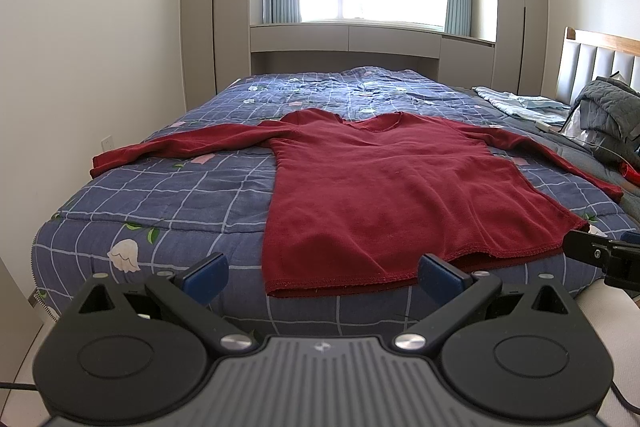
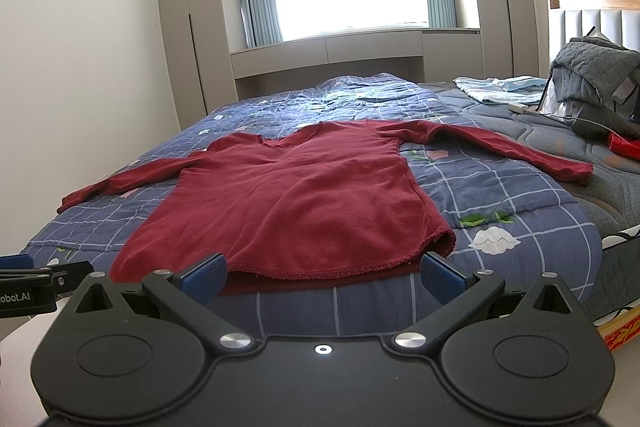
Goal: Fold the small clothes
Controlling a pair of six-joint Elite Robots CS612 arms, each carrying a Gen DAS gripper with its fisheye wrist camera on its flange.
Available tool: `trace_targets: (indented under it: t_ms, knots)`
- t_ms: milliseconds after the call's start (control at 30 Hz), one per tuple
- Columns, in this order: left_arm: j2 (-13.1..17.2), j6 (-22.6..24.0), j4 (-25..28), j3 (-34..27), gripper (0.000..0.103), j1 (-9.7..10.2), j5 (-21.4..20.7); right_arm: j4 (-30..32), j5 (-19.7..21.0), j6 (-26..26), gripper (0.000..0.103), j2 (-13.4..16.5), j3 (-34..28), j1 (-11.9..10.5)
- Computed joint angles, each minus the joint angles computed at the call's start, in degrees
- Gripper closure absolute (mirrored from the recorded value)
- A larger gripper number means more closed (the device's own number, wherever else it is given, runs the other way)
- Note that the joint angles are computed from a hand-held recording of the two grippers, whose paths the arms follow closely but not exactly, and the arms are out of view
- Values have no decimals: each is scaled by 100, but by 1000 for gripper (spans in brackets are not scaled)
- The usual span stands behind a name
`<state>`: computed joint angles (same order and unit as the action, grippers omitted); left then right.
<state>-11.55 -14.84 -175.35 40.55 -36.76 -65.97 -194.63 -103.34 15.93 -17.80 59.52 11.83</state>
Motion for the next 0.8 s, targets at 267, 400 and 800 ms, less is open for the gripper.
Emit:
trace_targets:
  t_ms: [267,400,800]
  knots:
    - [0,-1,1,-1,0,0,-2,1,4,0,0,-2,3,-2]
    - [0,-1,1,-1,0,0,-2,-15,-11,9,0,-35,49,4]
    - [-1,-5,0,1,0,1,-6,2,-13,29,0,-1,0,-1]
